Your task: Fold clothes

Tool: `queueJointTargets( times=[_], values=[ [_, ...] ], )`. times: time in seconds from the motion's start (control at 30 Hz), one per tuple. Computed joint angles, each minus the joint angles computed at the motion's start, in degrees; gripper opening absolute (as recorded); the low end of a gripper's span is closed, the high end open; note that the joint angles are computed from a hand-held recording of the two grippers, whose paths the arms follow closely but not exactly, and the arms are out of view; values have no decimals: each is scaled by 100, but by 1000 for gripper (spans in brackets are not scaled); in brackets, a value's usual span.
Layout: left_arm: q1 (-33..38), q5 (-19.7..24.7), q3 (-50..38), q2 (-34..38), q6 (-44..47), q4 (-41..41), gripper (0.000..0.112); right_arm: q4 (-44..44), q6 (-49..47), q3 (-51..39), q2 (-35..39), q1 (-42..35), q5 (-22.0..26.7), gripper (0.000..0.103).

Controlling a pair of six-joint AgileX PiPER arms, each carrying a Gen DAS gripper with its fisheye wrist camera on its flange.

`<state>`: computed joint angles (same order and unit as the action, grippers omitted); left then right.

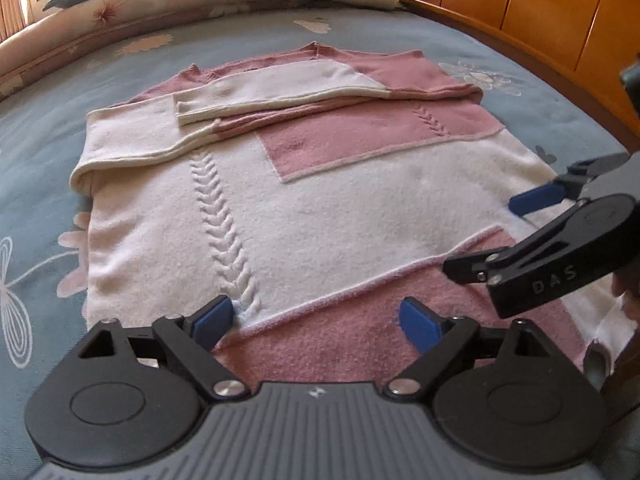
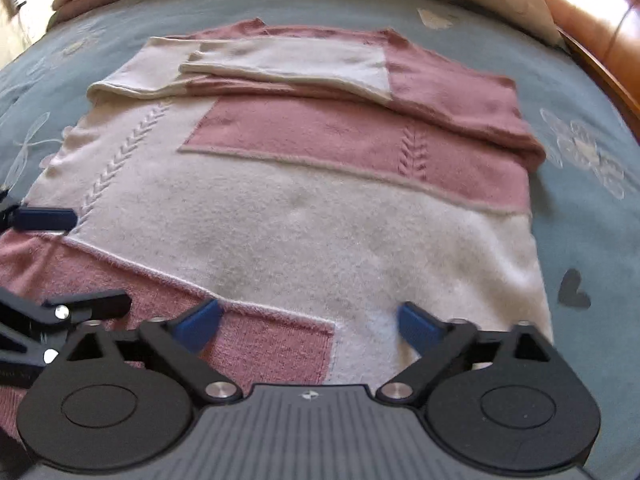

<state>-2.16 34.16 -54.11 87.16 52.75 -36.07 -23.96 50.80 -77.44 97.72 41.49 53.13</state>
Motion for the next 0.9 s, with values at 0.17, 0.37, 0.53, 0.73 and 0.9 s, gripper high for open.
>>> queueJointTargets(
  times=[0.17, 0.37, 0.53, 0.73, 0.9],
  values=[
    [85, 378, -251, 195, -27, -3, 102, -183, 302, 294, -116, 64, -266, 103],
    [126, 135, -9, 151, 624, -494, 102, -526, 812, 691, -269, 115, -671, 103],
    [302, -79, 384, 23, 1576, -1445, 102, -657, 910, 671, -249, 179, -626, 103],
    [350, -501, 1065, -300, 3051, -2685, 102, -1310, 1577, 1051, -434, 438, -769, 103],
    [1110, 291, 1575, -1033, 3233, -3548, 102, -2364, 3045, 1645, -1119, 1051, -740, 103]
  ],
)
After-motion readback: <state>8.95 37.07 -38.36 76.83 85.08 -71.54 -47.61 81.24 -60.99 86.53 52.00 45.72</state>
